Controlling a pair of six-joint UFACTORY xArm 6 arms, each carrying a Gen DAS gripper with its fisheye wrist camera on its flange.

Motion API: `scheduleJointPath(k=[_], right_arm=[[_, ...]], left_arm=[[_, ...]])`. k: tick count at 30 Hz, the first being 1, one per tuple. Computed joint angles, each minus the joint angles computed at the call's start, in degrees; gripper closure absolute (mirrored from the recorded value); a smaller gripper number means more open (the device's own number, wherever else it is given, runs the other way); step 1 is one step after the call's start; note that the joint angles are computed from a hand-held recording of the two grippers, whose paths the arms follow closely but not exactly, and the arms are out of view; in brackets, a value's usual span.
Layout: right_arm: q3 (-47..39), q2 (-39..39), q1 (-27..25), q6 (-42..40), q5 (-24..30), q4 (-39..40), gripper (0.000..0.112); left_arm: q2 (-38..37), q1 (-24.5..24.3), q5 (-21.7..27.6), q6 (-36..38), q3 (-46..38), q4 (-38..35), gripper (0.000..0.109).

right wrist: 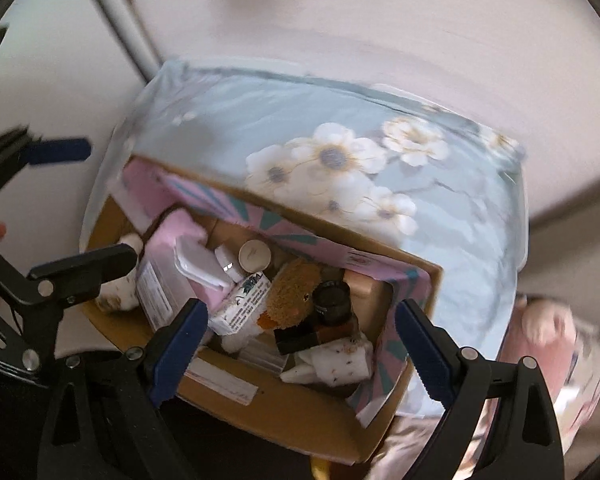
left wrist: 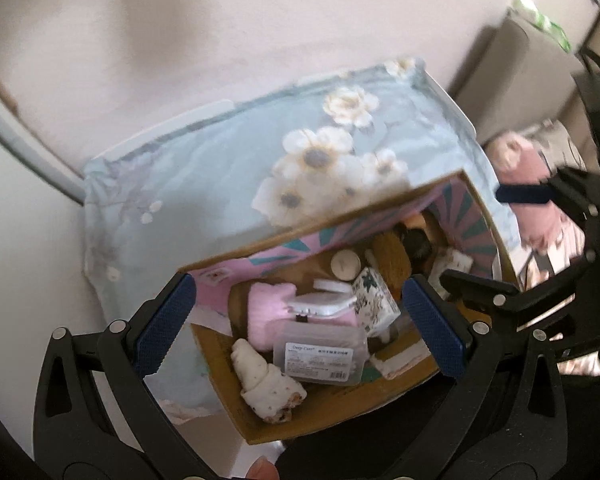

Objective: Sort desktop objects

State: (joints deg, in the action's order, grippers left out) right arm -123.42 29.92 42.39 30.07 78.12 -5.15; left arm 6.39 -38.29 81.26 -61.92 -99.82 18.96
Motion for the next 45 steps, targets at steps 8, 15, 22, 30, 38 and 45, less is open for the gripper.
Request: scheduleJointPath(k=[8, 15, 22, 30, 38, 45], right_arm=[[-2.8, 0.2, 2.0, 12.4, 5.6, -6.2, 0.019], [0.6, -1.9, 3.3, 17.8, 4.0, -8.1, 0.019], [3.1, -4.0, 4.5, 22.3, 4.2, -10.2, 0.019], [4.0, -5.1, 5.4, 24.3, 5.2, -12.7, 0.019], [4.6, -5.7, 5.8, 24.9, 5.9, -13.3, 0.019], [5.7, -6.8, 6.0, 25.2, 5.7, -13.9, 0.019]], left_arm=[[1.4, -2.9, 7.3, -7.1, -4.5, 5.9, 0.006], [2.3, -5.7, 12.3, -12.9, -7.2, 10.6, 0.006], [2.0, -7.8, 13.8, -17.7, -7.5, 12.4, 0.006], [3.5, -8.7, 15.1, -18.3, -9.9, 12.9, 0.006], [3.4, -9.0, 15.0, -19.1, -9.8, 13.0, 0.006], [4.6, -9.4, 15.6, -18.3, -11.9, 13.3, 0.006]])
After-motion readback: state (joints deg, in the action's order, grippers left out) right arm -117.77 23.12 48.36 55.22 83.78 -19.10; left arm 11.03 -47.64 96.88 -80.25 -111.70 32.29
